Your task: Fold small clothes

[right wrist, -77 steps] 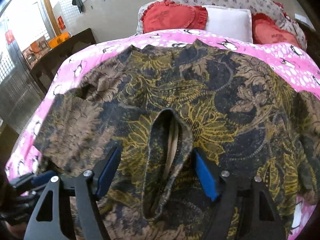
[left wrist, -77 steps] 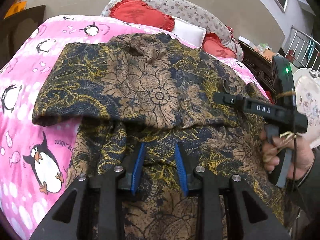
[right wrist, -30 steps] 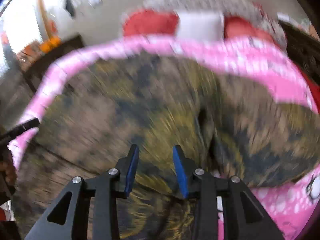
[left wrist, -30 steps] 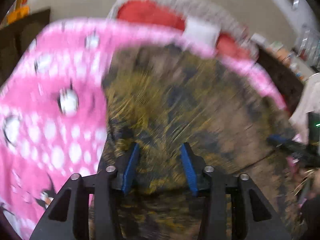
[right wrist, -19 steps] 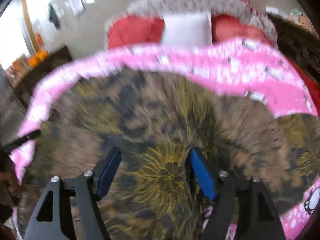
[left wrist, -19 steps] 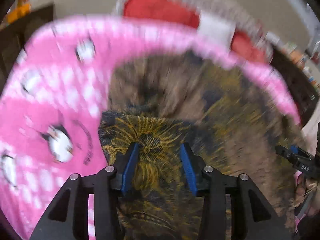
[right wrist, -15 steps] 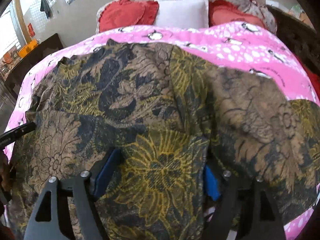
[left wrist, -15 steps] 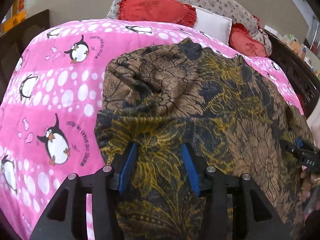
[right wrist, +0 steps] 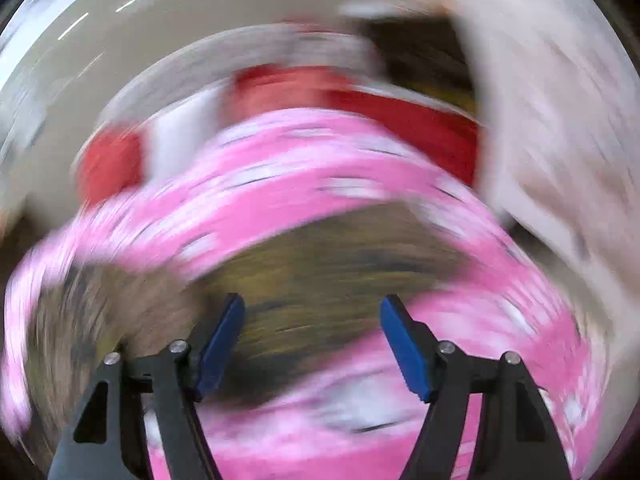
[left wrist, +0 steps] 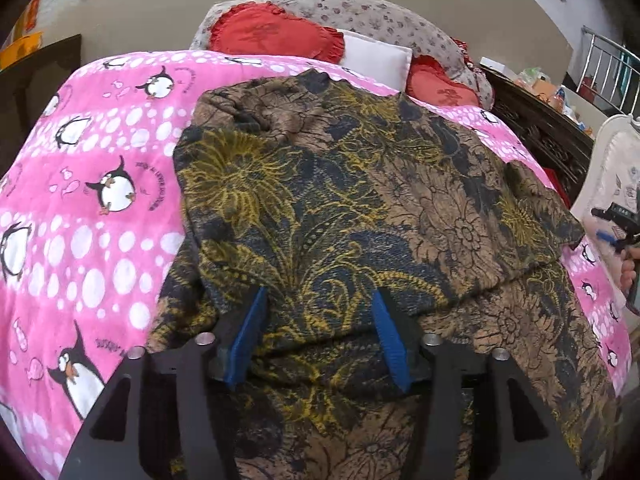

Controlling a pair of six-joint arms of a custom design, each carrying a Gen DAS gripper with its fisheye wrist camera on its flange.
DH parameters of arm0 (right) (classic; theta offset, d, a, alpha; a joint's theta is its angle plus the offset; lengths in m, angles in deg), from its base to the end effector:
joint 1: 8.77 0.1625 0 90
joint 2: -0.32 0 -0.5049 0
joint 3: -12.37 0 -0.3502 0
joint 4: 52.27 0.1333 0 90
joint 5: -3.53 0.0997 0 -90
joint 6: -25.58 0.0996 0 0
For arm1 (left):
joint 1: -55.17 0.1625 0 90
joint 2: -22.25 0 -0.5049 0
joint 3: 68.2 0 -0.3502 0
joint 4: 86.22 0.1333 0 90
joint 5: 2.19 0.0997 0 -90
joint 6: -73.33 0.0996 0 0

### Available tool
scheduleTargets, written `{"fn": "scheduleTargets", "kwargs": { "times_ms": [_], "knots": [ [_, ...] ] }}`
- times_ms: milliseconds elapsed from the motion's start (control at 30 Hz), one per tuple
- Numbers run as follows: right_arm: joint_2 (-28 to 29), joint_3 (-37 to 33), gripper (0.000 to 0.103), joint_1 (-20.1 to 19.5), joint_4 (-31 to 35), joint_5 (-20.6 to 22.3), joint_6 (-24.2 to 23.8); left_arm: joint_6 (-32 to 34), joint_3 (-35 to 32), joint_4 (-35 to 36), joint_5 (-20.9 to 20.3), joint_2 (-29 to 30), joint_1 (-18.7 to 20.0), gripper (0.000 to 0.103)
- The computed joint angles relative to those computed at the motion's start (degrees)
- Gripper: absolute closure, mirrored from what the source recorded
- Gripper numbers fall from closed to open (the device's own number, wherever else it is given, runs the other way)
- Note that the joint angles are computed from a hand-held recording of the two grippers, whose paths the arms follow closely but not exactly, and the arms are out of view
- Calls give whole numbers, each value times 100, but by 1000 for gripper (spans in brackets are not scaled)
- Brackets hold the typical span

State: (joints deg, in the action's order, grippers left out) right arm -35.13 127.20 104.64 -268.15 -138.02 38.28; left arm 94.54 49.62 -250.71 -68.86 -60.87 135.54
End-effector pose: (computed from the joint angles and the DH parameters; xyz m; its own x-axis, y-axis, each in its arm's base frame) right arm 0.2849 -0.5189 0.1408 -0.8370 0.4064 0.3664 -0.0917 0.5559 -0.8261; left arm 0.0894 -0.5056 0.4579 -0.8370 0.1843 -0.5152 0.4627 0.7411 -0.4865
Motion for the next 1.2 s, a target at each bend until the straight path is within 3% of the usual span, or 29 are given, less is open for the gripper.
{"fn": "scheduleTargets", "kwargs": {
  "times_ms": [33,100,167,200,333,367,400,467,633,700,767,833,900,1033,1100,1200],
  "knots": [
    [-263,415,29,-324,-298,394,538,15,18,29,23,-16,-13,61],
    [-568,888,39,-836,-581,1283,1105,65,23,-22,107,54,-69,59],
    [-651,1212,39,-1335,-1119,2257,1468,93,78,-74,159,42,-88,59],
    [-613,1194,39,-1457,-1246,2536,1530,99,89,-91,162,41,-86,59],
    [-527,872,40,-1610,-1032,2680,1634,65,57,-70,76,55,-54,59],
    [-508,763,45,-1585,-914,2553,1631,51,50,-61,54,55,-45,59],
    [-488,733,67,-1563,-888,2475,1614,48,48,-56,40,51,-39,59],
    [-495,701,98,-1538,-939,2474,1502,43,45,-45,22,43,-32,59],
    [-550,445,99,-775,-1351,1478,550,27,19,-16,-63,32,3,59],
    [-545,152,99,-283,-1597,1056,-180,10,5,0,-126,25,27,59],
    [-521,-140,99,153,-1741,958,-910,-2,0,0,-177,20,46,59],
    [-467,-507,99,553,-1578,1148,-1462,-2,2,-2,-183,21,51,59],
    [-335,-926,99,821,-1081,1365,-1698,3,11,-4,-163,18,41,59],
    [275,-1840,99,1081,265,2265,-1809,-45,-36,87,-264,-6,76,59],
    [699,-2326,99,1150,982,2499,-1872,-175,-116,222,-321,-59,78,59],
    [1441,-2972,99,1132,1842,2951,-1621,-516,-186,152,-177,-239,-79,59]
  ]
}}
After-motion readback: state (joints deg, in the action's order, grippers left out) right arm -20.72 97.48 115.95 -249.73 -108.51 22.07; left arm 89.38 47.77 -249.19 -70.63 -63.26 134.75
